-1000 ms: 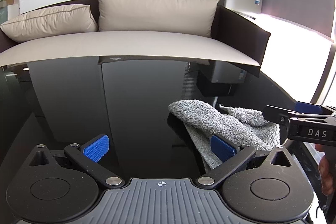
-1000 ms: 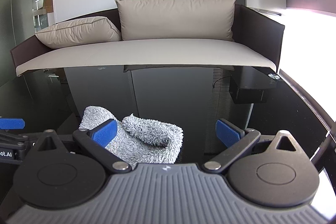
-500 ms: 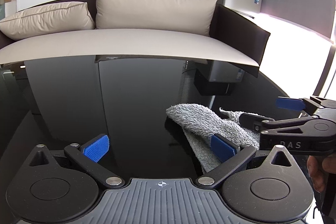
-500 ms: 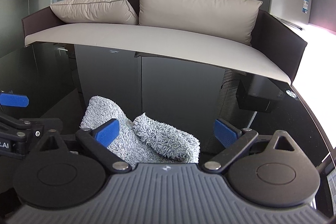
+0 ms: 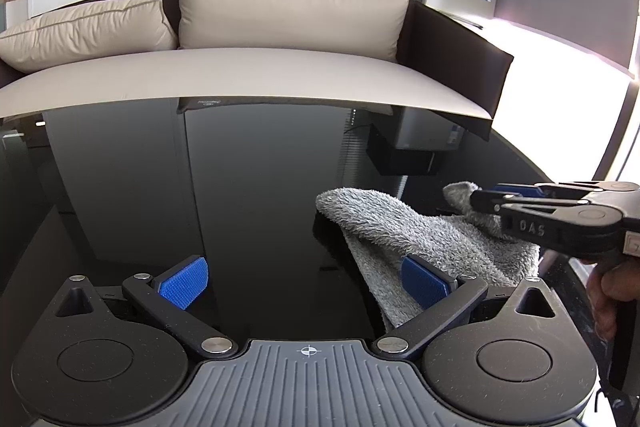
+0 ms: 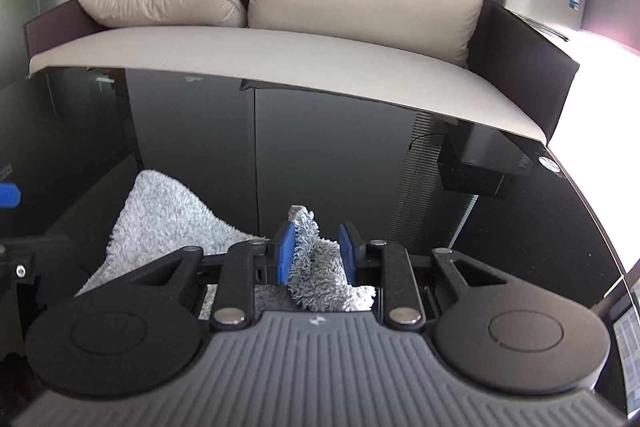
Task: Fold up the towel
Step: 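Lower the right tool onto a towel edge and close it while the left tool approaches, then close the left tool on another towel corner while the right tool holds its edge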
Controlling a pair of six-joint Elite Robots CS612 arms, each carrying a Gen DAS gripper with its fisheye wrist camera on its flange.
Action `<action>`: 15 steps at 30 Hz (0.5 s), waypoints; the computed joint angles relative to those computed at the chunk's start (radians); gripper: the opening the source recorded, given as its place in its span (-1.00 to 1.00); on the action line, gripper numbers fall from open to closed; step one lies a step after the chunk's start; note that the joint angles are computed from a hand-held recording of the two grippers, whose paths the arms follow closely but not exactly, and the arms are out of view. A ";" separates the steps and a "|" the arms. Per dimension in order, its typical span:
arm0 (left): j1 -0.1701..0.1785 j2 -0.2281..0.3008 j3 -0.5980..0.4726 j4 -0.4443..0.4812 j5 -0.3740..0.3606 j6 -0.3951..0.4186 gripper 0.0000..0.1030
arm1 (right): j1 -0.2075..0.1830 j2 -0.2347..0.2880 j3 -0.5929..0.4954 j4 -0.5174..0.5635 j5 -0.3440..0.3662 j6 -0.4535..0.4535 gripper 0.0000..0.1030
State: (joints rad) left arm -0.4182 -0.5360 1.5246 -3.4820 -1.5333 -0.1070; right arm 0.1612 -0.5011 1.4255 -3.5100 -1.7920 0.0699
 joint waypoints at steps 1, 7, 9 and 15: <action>0.000 0.001 -0.002 0.002 0.001 -0.003 0.98 | -0.002 -0.003 0.006 -0.012 -0.009 0.008 -0.50; -0.006 0.006 -0.011 0.007 0.004 -0.002 0.98 | -0.018 -0.026 0.048 -0.024 -0.056 0.073 -0.63; -0.009 0.010 -0.017 0.004 0.008 0.006 0.98 | -0.024 -0.030 0.057 -0.018 -0.065 0.091 -0.65; -0.012 0.018 -0.035 0.005 0.012 0.014 0.98 | -0.051 -0.036 0.080 -0.066 0.032 0.138 -0.63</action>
State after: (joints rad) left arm -0.4300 -0.5180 1.4900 -3.4771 -1.5217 -0.0932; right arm 0.1106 -0.5370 1.5056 -3.5758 -1.7599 0.2081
